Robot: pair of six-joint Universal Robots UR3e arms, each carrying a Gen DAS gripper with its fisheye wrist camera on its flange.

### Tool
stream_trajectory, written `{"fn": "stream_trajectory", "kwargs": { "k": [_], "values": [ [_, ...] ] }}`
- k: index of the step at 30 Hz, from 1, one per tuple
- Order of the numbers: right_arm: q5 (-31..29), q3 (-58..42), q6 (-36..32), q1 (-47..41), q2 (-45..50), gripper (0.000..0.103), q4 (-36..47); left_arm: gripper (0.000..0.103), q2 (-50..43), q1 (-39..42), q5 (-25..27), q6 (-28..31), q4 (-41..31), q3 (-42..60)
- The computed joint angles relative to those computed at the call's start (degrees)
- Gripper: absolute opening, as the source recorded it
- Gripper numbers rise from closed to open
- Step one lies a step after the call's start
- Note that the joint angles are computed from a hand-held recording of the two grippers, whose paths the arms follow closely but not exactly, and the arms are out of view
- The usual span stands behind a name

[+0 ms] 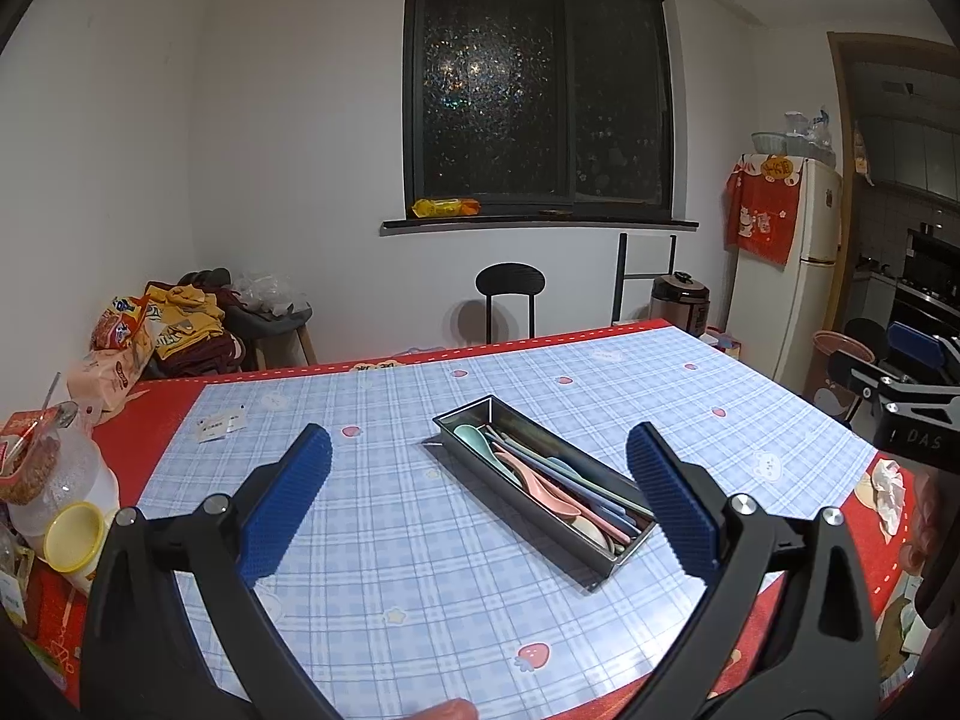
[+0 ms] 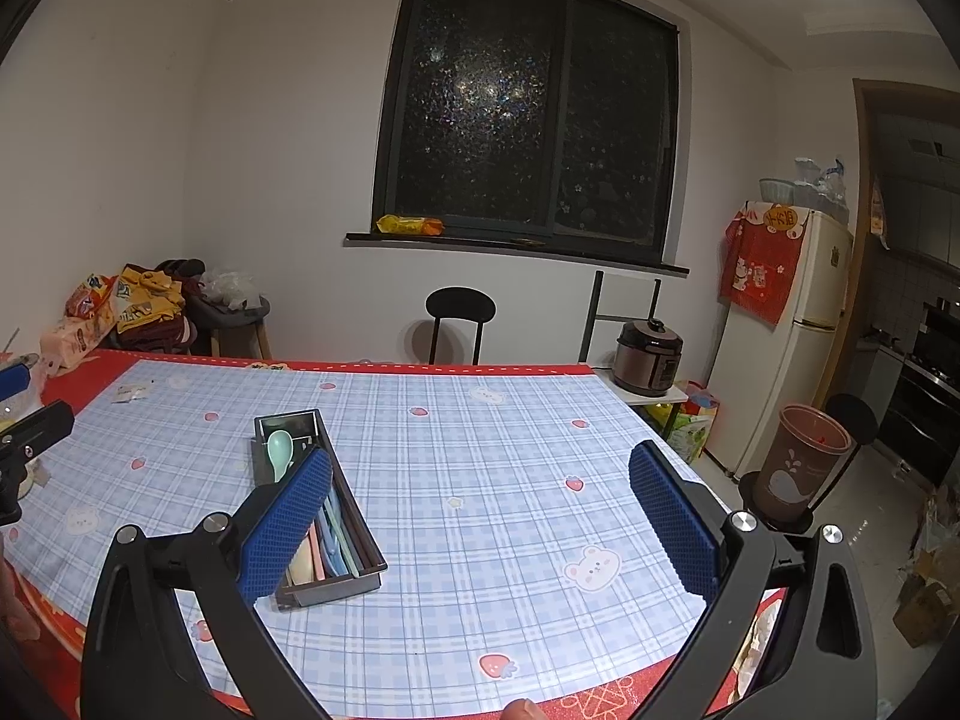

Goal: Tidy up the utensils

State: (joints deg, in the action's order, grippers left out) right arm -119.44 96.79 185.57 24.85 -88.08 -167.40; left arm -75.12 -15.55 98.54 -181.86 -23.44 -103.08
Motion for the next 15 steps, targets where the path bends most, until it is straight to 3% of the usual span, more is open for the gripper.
{"fn": "stream_trajectory", "kwargs": {
  "k": [15],
  "values": [
    [0.33, -1.28, -1.18, -0.68, 0.80, 0.097, 0.02, 0.097, -1.17, -0.23, 0.13, 1.16, -1.20, 3.00]
  ]
}}
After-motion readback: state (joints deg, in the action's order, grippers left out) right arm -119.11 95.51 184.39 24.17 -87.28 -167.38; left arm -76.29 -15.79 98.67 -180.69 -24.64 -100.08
